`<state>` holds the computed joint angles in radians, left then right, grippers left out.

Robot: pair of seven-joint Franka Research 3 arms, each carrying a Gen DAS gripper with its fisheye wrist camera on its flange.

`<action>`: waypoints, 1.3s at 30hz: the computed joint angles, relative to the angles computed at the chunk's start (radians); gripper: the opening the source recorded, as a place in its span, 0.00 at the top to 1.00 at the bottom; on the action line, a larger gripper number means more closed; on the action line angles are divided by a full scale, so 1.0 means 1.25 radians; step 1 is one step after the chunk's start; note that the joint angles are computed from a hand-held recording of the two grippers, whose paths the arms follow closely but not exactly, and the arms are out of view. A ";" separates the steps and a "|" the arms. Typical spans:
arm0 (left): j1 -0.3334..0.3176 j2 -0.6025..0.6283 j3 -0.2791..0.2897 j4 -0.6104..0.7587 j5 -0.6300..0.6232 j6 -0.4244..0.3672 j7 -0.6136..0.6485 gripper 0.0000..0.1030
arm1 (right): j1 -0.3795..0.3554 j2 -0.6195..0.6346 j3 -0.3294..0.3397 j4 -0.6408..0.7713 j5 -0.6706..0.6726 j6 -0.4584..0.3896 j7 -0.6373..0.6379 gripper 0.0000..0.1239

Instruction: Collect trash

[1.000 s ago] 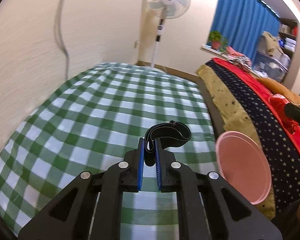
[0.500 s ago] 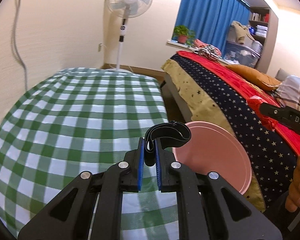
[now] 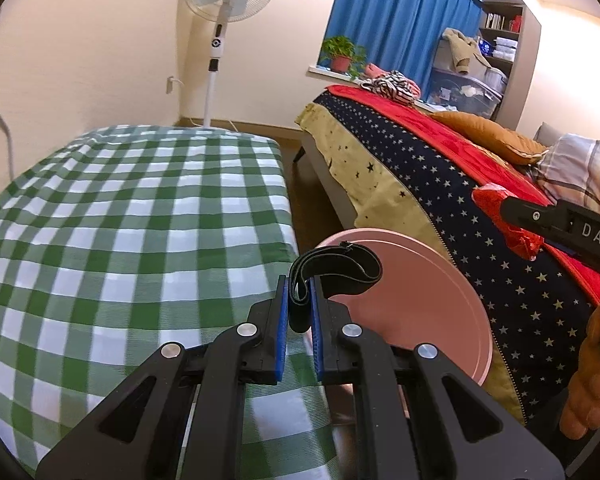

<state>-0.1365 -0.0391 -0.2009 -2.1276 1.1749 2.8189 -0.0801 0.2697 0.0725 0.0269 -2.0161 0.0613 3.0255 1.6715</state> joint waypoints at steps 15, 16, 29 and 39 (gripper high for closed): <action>-0.030 0.073 0.022 0.060 0.006 0.073 0.037 0.90 | 0.005 0.012 -0.010 0.010 -0.045 -0.003 0.043 0.44; -0.030 0.078 0.024 0.064 -0.002 0.087 0.050 0.90 | 0.003 0.012 -0.007 0.009 -0.035 -0.004 0.032 0.42; -0.022 0.029 0.032 0.020 0.002 0.114 0.053 0.50 | 0.003 -0.006 -0.002 -0.019 -0.038 0.016 0.041 0.28; 0.036 -0.134 -0.019 -0.099 0.001 0.051 0.042 0.24 | 0.008 -0.075 0.034 -0.100 0.131 0.065 -0.104 0.21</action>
